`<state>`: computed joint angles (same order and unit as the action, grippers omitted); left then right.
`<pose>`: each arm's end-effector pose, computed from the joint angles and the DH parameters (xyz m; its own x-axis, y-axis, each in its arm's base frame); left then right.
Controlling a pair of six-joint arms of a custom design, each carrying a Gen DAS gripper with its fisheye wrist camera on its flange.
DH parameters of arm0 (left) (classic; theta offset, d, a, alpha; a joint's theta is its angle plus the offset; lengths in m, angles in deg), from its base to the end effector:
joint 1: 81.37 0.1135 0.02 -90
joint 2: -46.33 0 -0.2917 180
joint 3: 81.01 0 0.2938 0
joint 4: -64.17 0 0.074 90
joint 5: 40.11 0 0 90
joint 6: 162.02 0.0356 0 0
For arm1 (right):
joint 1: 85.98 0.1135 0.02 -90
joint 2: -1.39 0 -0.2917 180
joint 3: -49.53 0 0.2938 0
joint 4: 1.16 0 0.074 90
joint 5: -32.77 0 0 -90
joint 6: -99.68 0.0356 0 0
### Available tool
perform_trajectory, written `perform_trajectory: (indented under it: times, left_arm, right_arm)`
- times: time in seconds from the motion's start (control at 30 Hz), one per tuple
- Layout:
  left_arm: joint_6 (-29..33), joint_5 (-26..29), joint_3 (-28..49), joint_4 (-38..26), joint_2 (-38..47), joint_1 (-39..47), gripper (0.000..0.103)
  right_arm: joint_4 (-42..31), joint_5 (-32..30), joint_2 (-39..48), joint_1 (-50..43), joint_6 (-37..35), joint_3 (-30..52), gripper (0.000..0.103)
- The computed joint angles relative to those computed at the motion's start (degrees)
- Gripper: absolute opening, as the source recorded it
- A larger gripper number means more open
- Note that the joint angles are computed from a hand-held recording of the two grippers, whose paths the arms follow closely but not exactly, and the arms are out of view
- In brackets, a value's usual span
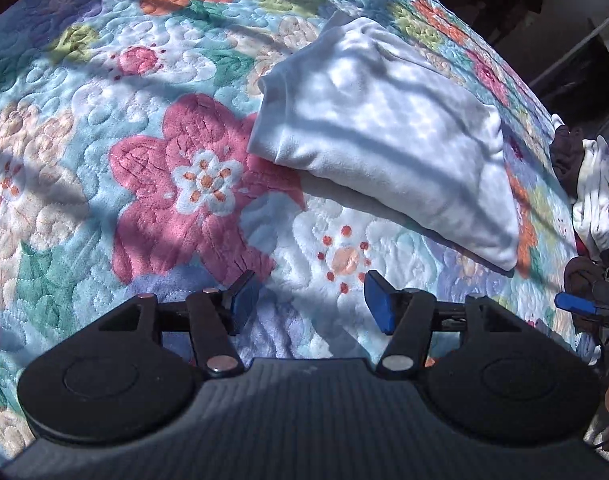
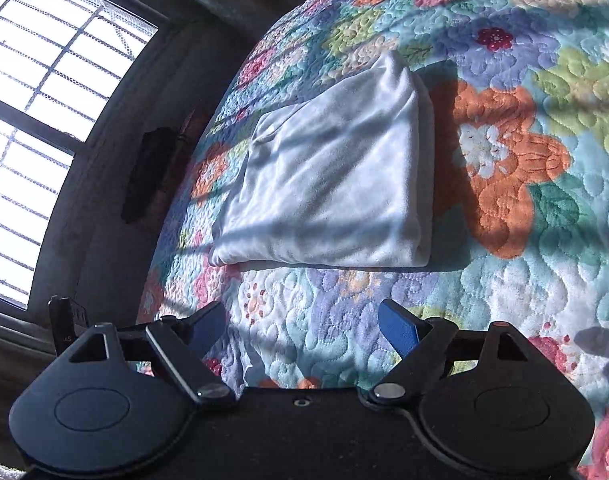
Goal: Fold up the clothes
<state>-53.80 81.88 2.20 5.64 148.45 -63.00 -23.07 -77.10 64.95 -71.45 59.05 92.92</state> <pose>0.3683 0.1024 0.2018 -0.9293 -0.0292 -0.3682 0.1396 0.8952 -0.4232 0.2348 0.0733 0.2014 -0.7868 0.5334 -0.3104 0.1797 0.6792 0.7116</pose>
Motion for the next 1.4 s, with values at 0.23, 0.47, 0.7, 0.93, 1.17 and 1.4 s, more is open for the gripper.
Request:
perform_trajectory:
  times: [0.23, 0.47, 0.7, 0.93, 1.17, 1.4]
  left_arm:
    - [-12.9, -2.1, -3.4, 19.1, 5.0, -6.0, 0.058]
    - [-23.4, 3.3, -4.2, 28.8, 7.5, -5.8, 0.057]
    - [-31.7, 7.6, -14.7, 41.8, 1.6, -2.2, 0.058]
    - [-33.8, 4.5, -10.2, 42.7, 6.7, -3.9, 0.060]
    - [-37.3, -1.0, -7.0, 45.5, 9.6, -7.8, 0.039]
    - [-21.8, -4.1, -11.6, 43.0, -0.4, -9.6, 0.020]
  right_arm:
    - [23.6, 13.9, 16.8, 4.3, 23.5, -5.4, 0.087]
    - [51.8, 17.4, 29.0, 4.5, 35.6, -10.7, 0.086]
    - [54.9, 23.7, 33.0, 5.4, 34.0, -8.3, 0.081]
    - [62.7, 21.0, 35.5, 3.1, 32.5, -11.6, 0.061]
    - [51.5, 24.5, 33.8, 4.6, 22.9, -6.1, 0.020]
    - [33.3, 36.9, 16.6, 9.0, 3.9, -3.4, 0.015]
